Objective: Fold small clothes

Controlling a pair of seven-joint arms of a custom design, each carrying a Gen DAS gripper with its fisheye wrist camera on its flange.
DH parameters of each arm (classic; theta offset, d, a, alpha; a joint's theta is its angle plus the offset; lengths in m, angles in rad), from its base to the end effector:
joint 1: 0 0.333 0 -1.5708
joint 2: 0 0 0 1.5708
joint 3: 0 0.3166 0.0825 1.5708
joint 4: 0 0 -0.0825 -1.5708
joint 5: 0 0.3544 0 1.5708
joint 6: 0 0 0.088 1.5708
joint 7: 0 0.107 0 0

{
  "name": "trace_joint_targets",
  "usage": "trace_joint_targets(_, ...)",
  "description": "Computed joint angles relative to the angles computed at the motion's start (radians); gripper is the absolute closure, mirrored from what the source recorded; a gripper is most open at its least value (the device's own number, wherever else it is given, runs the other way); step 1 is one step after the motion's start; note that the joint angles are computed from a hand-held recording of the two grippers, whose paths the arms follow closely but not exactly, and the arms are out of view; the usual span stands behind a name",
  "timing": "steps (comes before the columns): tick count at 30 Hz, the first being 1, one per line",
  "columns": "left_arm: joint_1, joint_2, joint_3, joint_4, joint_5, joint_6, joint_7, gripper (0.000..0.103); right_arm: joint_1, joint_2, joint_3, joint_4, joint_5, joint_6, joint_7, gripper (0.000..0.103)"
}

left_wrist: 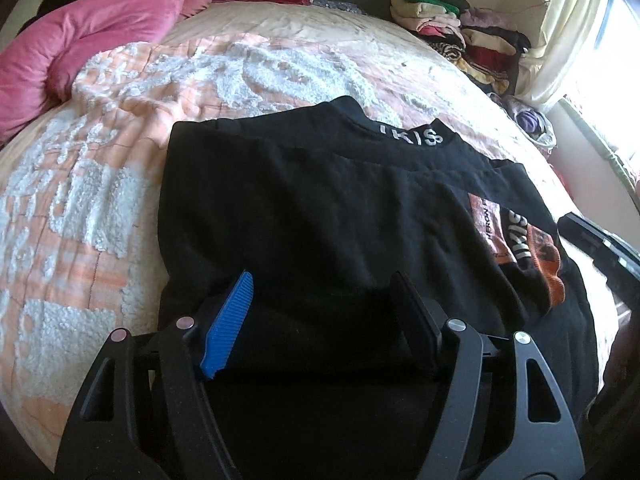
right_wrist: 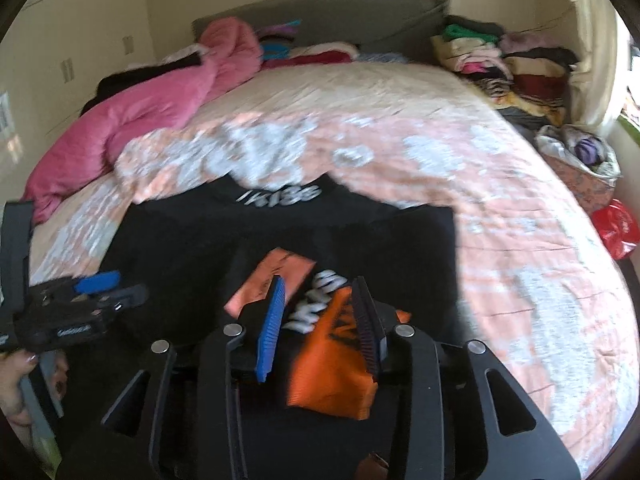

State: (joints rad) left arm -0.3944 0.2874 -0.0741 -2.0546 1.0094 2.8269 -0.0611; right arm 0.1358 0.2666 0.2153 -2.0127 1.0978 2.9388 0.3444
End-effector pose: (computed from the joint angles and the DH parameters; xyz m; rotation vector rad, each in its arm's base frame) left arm 0.5098 -0.3034 0.3561 -2.1248 1.6111 -0.7665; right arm 0.5832 0.1440 0.3915 -2.0565 1.1763 -0.3938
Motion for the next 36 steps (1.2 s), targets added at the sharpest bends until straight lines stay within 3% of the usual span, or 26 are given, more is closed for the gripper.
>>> trace_joint_targets(4,0.002,-0.004,0.003,-0.009,0.011,0.016,-0.009,0.040,0.016,0.002,-0.003,-0.012,-0.058,-0.063,0.024,0.069)
trace_joint_targets(6,0.002,-0.004,0.005,-0.012,0.016,0.023,-0.015,0.040,0.031,0.008,-0.014,-0.013,-0.107,-0.079,0.060,0.064)
trace_joint_targets(10,0.002,-0.008,0.007,-0.018,0.028,0.031,-0.028,0.040,0.101,0.042,-0.097,-0.027,-0.369,-0.045,0.302,0.059)
trace_joint_targets(11,0.003,-0.008,0.006,-0.018,0.027,0.033,-0.027,0.040,0.091,0.051,-0.096,-0.022,-0.389,-0.054,0.325,0.059)
trace_joint_targets(13,0.003,-0.009,0.005,-0.019,0.029,0.033,-0.028,0.040,0.038,0.055,-0.051,-0.014,-0.357,-0.077,0.310,0.059)
trace_joint_targets(19,0.003,-0.011,0.005,-0.020,0.036,0.032,-0.039,0.040,-0.031,0.037,0.032,-0.048,-0.305,-0.026,0.257,0.055)
trace_joint_targets(21,0.003,-0.011,0.003,-0.019,0.036,0.029,-0.039,0.040,-0.060,0.024,0.064,-0.058,-0.227,-0.022,0.192,0.044)
trace_joint_targets(24,0.002,-0.012,0.002,-0.021,0.041,0.027,-0.042,0.040,-0.067,0.006,0.067,-0.070,-0.130,-0.008,0.130,0.027)
trace_joint_targets(30,0.004,-0.013,0.000,-0.020,0.044,0.022,-0.043,0.040,-0.040,-0.022,0.028,-0.083,0.016,-0.009,0.041,0.014)
trace_joint_targets(36,0.000,-0.036,-0.003,-0.031,0.081,0.011,-0.075,0.030,-0.007,-0.038,-0.005,-0.089,0.114,0.013,-0.024,0.006)
